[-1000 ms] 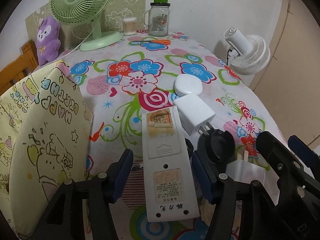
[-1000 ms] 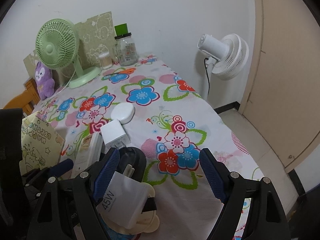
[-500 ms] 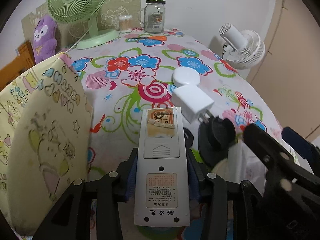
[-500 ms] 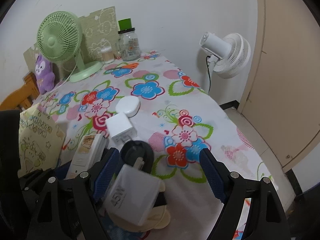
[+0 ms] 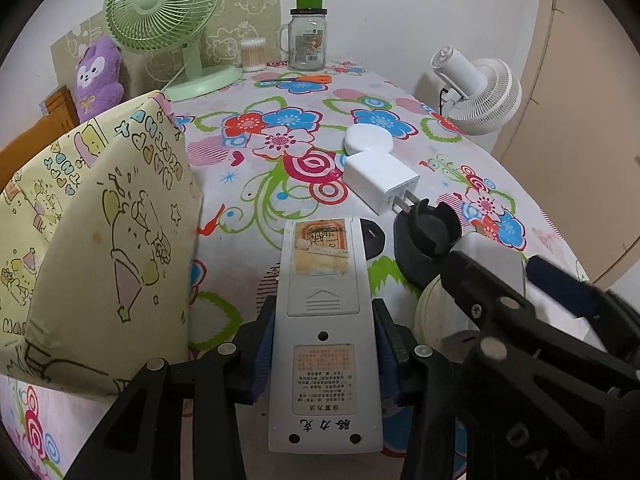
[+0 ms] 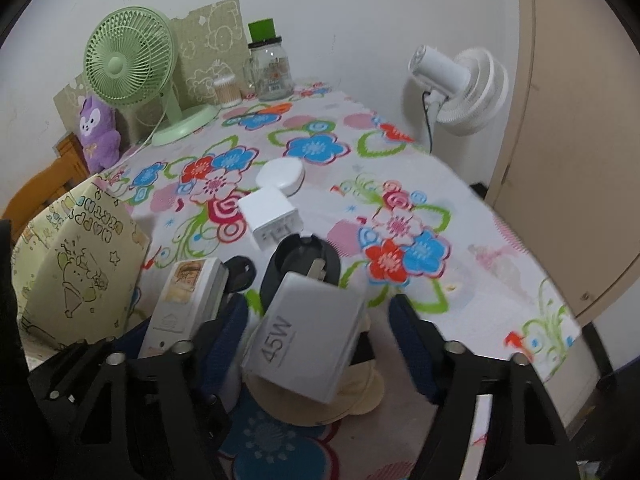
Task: Organize rigid objects
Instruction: 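Grasp the white remote with the left tool while the right tool grasps the white charger brick, then carry the white remote and white charger brick over the fabric box with both tools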
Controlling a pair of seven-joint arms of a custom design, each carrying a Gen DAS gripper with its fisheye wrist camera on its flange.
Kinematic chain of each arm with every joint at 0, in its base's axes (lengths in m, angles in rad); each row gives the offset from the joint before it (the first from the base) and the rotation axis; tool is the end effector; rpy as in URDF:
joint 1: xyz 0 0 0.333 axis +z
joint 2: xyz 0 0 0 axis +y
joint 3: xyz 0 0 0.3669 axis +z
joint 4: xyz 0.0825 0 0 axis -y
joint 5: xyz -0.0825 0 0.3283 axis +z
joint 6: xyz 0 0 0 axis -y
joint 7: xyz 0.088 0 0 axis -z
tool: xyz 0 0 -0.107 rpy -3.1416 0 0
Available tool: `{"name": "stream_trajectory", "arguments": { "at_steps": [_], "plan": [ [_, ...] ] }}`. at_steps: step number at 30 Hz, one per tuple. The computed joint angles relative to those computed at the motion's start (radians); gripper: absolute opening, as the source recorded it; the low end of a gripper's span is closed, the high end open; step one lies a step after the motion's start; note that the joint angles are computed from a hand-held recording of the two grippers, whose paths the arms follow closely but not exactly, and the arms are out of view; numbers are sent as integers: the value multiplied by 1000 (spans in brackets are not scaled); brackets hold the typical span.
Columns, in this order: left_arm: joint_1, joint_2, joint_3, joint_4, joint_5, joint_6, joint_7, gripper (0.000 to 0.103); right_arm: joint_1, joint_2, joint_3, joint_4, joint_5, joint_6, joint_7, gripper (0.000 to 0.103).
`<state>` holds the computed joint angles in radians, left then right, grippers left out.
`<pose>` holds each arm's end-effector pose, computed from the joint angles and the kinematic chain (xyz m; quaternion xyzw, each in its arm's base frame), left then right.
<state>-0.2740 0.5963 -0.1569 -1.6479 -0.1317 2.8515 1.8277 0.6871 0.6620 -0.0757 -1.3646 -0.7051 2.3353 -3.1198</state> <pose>0.6630 -0.2680 0.4151 -0.4776 0.8226 -0.2774 0.1353 0.6023 0.4293 0.4310 -0.4663 0.8186 -0.2440 0.2301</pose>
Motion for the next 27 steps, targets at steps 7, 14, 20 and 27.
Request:
{"name": "stream_trajectory", "arguments": {
  "at_steps": [7, 14, 20, 27],
  "plan": [
    [-1, 6, 1, 20, 2, -12, -4, 45, -10, -2, -2, -14, 12, 45, 30, 55],
    [-1, 1, -6, 43, 1, -22, -10, 45, -9, -17, -14, -20, -3, 58, 47, 53],
    [-5, -17, -4, 38, 3, -11, -12, 45, -7, -38, -15, -28, -27, 57, 63, 51],
    [1, -39, -10, 33, -6, -14, -15, 45, -4, -51, -11, -17, -47, 44, 65, 51]
  ]
}}
